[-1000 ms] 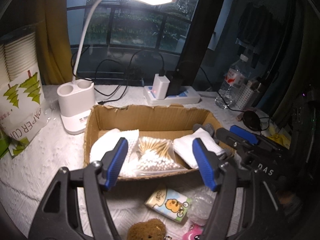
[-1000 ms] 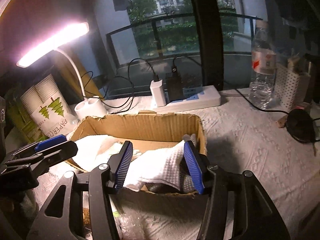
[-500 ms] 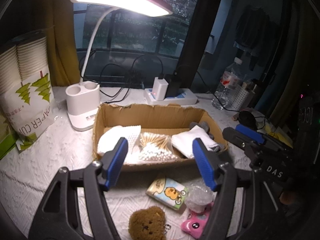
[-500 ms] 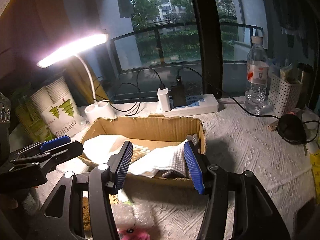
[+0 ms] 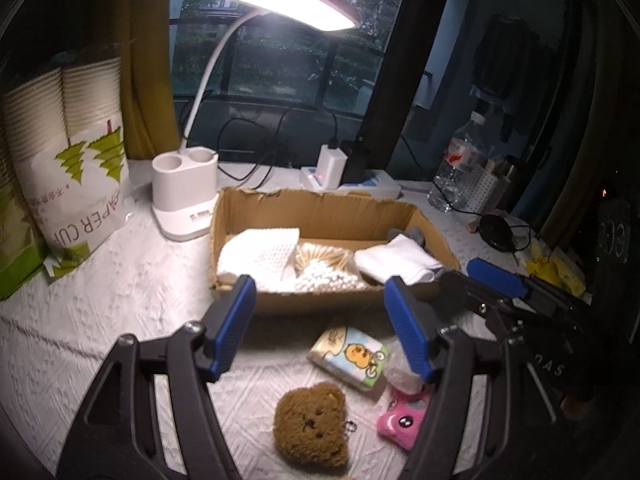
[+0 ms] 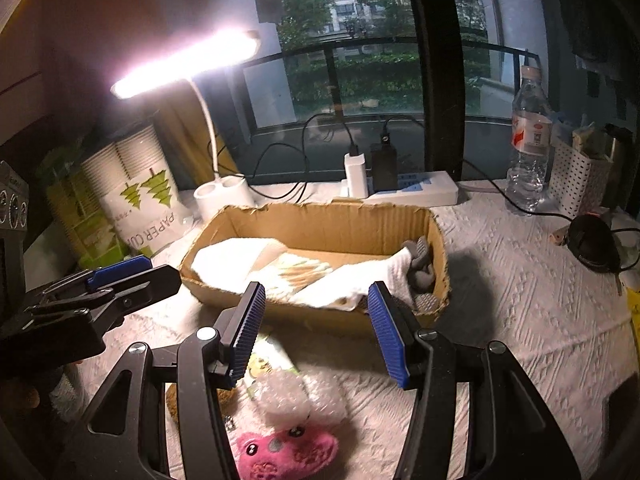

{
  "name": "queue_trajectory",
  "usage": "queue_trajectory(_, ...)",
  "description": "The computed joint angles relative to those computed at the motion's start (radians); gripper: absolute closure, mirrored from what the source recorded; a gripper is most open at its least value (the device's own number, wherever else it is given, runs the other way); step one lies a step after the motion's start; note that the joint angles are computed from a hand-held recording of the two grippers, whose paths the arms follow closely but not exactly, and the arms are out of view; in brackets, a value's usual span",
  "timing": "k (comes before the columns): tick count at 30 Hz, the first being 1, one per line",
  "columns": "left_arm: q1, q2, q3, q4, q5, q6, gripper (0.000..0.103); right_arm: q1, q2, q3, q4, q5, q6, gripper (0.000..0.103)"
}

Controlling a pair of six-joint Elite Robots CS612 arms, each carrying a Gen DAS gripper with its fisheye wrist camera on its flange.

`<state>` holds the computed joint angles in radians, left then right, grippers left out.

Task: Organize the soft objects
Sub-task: 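Withdraw both open grippers up from the box toward the remaining items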

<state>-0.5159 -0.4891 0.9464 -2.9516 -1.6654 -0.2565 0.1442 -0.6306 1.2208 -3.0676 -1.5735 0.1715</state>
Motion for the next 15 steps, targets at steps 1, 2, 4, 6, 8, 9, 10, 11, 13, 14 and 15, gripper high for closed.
queue_trajectory(1, 0.001, -0.001, 0.004, -0.001, -0.001, -0.002, 0.035, 0.001, 0.000, 0.002, 0.002, 0.000, -0.001, 0.047)
queue_trajectory(2, 0.001, -0.003, 0.010, -0.004, -0.001, -0.003, 0.035, 0.003, -0.001, 0.005, 0.003, 0.001, -0.003, 0.047)
queue_trajectory(4, 0.002, -0.006, 0.021, -0.008, 0.000, -0.006, 0.035, 0.005, -0.002, 0.010, 0.002, 0.000, -0.002, 0.047)
queue_trajectory(6, 0.003, -0.009, 0.030, -0.011, -0.001, -0.010, 0.035, 0.007, -0.002, 0.015, 0.003, 0.001, 0.000, 0.047)
queue_trajectory(8, 0.004, -0.011, 0.040, -0.015, -0.003, -0.015, 0.035, 0.009, -0.002, 0.019, 0.007, 0.002, -0.001, 0.047)
queue_trajectory(9, 0.005, -0.011, 0.042, -0.014, -0.005, -0.016, 0.035, 0.010, -0.002, 0.020, 0.012, 0.002, -0.003, 0.047)
queue_trajectory(10, 0.005, -0.011, 0.045, -0.012, -0.006, -0.019, 0.035, 0.011, -0.002, 0.020, 0.015, 0.002, -0.005, 0.047)
queue_trajectory(11, 0.006, -0.011, 0.048, -0.011, -0.007, -0.021, 0.035, 0.011, -0.002, 0.022, 0.017, 0.004, -0.005, 0.047)
queue_trajectory(13, 0.006, -0.012, 0.053, -0.008, -0.007, -0.022, 0.035, 0.012, -0.001, 0.026, 0.019, 0.007, -0.003, 0.047)
queue_trajectory(14, 0.007, -0.013, 0.059, -0.009, -0.006, -0.024, 0.035, 0.012, -0.001, 0.028, 0.021, 0.012, -0.001, 0.047)
queue_trajectory(15, 0.007, -0.014, 0.063, -0.009, -0.004, -0.026, 0.035, 0.011, -0.001, 0.030, 0.022, 0.018, 0.002, 0.047)
